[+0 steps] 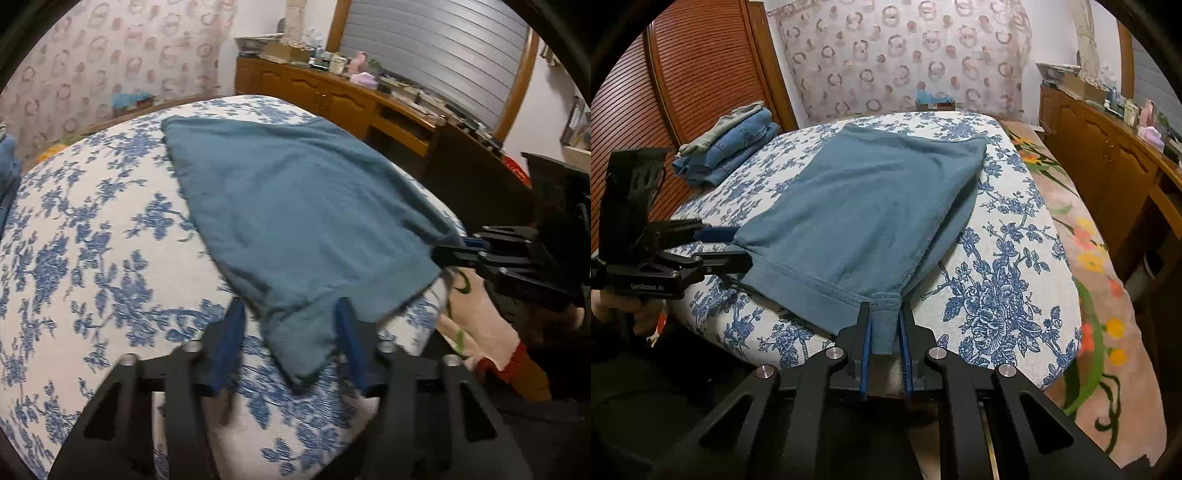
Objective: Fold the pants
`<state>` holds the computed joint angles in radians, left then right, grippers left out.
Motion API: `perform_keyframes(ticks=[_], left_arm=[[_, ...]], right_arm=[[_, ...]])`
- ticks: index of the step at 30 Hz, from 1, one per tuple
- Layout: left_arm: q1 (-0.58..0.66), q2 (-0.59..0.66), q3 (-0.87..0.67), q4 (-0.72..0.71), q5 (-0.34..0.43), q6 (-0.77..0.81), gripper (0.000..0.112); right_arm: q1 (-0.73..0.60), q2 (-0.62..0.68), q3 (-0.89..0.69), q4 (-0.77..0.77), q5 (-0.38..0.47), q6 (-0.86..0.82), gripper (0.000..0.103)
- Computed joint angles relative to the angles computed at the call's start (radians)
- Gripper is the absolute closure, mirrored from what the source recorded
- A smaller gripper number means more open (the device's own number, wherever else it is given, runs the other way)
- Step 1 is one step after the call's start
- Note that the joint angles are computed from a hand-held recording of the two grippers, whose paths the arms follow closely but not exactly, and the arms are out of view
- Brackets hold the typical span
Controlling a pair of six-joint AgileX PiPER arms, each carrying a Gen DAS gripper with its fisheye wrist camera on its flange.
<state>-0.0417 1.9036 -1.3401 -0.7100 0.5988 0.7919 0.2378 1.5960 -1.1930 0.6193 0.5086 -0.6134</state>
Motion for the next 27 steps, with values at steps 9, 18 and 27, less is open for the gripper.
perform_keyframes(ticks=[9, 18, 27], left_arm=[[-0.003, -0.003, 0.004, 0.006, -0.010, -0.007, 0.072], [0.032, -0.039, 0.000, -0.129, 0.026, 0.095, 0.099], [0.063, -0.131, -0.081, -0.149, 0.033, 0.091, 0.099]], right_arm=[[-0.007, -0.025, 0.038, 0.108, -0.025, -0.092, 0.092], [-0.010, -0.041, 0.015, 0.220, -0.021, -0.200, 0.092], [-0.009, -0.091, -0.076, 0.248, -0.005, -0.235, 0.092]])
